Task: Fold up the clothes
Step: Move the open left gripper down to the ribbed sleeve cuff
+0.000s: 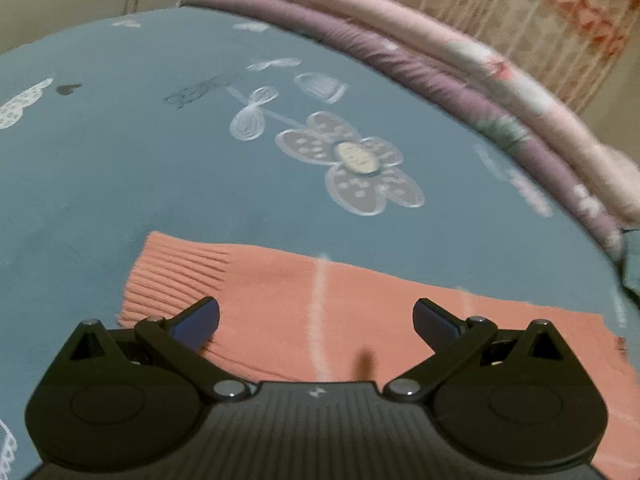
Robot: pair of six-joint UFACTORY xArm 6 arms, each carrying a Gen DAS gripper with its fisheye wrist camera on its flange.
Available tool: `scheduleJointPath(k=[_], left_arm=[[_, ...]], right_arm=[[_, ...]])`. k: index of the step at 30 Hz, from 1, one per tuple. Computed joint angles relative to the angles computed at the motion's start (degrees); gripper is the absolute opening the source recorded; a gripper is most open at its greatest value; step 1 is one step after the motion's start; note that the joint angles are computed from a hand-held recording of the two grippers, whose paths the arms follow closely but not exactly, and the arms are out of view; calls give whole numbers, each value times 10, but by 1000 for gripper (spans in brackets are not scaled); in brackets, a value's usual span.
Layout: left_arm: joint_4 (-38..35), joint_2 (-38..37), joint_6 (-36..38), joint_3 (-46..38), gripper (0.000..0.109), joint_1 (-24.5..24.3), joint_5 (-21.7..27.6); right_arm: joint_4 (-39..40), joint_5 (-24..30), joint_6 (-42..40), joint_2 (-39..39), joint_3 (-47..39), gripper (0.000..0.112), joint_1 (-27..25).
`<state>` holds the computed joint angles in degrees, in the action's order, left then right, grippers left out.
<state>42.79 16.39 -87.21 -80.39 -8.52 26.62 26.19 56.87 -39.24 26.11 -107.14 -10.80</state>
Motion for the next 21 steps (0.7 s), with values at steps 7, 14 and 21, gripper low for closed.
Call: scheduleJointPath(k=[7,14,21], left_arm=[[111,1,-136,24,102,-26,-70],[137,4,-190,29,102,-53,-42],[95,26,-152,10,102,-43,-33]], right_arm=[[33,94,-57,81,-110,103,4],[17,200,-30,192,-274,103,5],[15,202,-33,206,-284,103,9]])
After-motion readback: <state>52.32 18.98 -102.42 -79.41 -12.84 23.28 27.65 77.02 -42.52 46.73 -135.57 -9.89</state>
